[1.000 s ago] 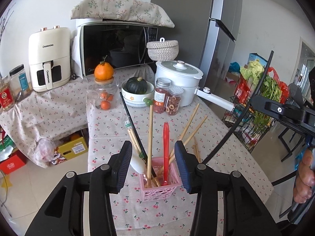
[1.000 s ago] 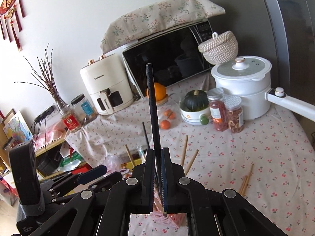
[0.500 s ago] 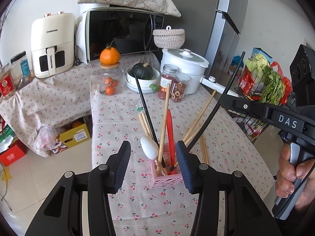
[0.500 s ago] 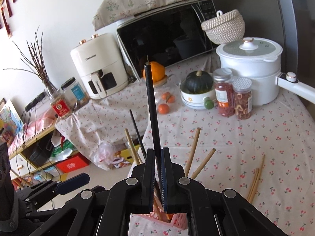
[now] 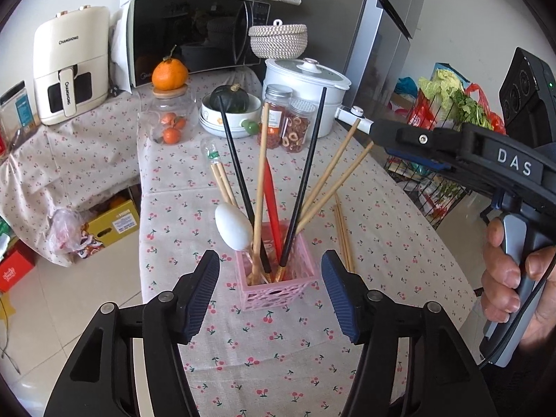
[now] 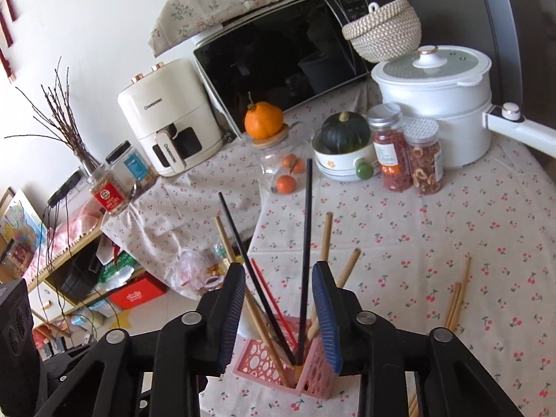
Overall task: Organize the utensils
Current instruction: 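Insert the black chopstick into the basket and open the right tool, then lower the left tool onto the bamboo chopstick pair and close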
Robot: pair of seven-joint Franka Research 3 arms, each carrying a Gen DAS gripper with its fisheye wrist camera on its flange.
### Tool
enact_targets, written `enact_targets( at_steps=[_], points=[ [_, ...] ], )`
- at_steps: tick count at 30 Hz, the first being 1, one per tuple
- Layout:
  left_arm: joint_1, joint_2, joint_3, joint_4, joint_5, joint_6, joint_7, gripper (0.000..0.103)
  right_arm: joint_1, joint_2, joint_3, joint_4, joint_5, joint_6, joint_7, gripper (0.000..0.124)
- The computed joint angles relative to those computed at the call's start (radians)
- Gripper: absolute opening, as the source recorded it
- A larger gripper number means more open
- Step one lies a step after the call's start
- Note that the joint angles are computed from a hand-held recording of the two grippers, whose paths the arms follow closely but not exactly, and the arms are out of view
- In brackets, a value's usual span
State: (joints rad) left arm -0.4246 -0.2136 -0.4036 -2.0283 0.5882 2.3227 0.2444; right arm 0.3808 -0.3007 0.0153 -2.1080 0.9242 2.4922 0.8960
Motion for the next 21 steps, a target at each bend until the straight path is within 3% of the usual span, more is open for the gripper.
enact_targets(
  at_steps=[7,14,16,21],
  points=[
    [-0.025,0.066,-0.007,0.051,-0.018,0.029,0.000,0.066,-0.037,-0.068,-0.036,-0.048,-0.022,0.006,-0.028,0.058],
    [-0.074,0.177,-0.009,0.171,0.009,-0.010,0.041,0.068,-0.106,-0.096,-0.058,-0.101,-0.152,0.013,-0.017,0.071],
    [-0.096,0.228,-0.007,0.230,0.022,-0.052,0.053,0.070,-0.131,-0.096,-0.061,-0.115,-0.195,0.019,-0.002,0.079],
    [-0.172,0.376,0.017,0.407,0.049,-0.193,0.094,0.073,-0.186,-0.062,-0.076,-0.117,-0.279,0.016,0.039,0.083]
  ],
)
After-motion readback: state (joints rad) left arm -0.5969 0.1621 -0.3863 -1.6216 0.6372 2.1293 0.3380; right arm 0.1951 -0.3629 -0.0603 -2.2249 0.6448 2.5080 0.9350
